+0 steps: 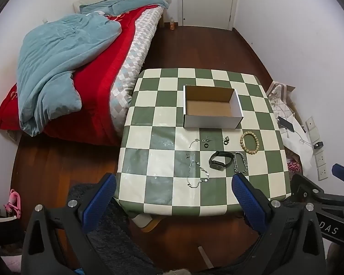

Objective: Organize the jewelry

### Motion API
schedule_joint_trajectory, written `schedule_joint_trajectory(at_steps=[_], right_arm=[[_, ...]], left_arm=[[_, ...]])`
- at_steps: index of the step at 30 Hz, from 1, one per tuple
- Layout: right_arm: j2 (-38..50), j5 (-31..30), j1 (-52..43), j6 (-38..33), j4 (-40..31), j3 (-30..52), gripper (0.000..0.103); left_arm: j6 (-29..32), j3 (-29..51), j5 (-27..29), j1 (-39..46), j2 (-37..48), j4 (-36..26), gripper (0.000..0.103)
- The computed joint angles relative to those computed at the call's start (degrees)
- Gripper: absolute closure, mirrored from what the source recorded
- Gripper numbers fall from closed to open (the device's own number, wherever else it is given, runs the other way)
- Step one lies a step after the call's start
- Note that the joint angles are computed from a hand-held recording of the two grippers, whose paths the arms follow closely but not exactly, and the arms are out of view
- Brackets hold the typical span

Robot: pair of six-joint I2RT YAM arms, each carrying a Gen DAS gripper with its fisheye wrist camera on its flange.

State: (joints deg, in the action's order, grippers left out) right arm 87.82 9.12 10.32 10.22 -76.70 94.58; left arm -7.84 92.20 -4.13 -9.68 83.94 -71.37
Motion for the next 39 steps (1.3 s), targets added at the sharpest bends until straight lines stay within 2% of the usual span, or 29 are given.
schedule_joint_trajectory(at_steps=[10, 15, 16, 21, 24, 26, 39], right_arm=[[-0.74, -0.24, -0.25, -0.12, -0.17, -0.14, 0.000], [-1.65, -0.39, -0.57, -0.18, 0.35, -1.35, 0.000], [-0.86, -0.29, -0.18, 0.21, -1.30, 1.10, 0.000], [0.31, -0.14, -0.23, 0.34, -2.42, 3.39, 0.000], [-0.64, -0.36, -0.67, -0.13, -2.38, 2.72, 0.000], [-0.82, -0.46, -0.80, -0.23, -2.24, 2.52, 0.000], [-0.93, -0.47, -0.87, -0.37, -3.55, 4.35, 0.000]], left_arm=[[-0.08, -0.27, -0.92, -0.36, -0.05, 0.27, 0.000], [0.00, 4.22, -1.20, -0.37, 2.02, -2.16, 0.000], [0.10, 4.20, -1.27, -0.30, 1.74, -2.20, 0.000], [0.55, 6.26, -1.03, 0.17, 2.75, -2.99, 0.000], [0.93, 8.17, -0.74, 0.74, 3.88, -3.68, 0.000], [-0.56, 4.51, -1.87, -1.32, 0.81, -2.78, 0.000], [-0.20, 4.81, -1.84, -1.11, 0.46, -3.11, 0.000]])
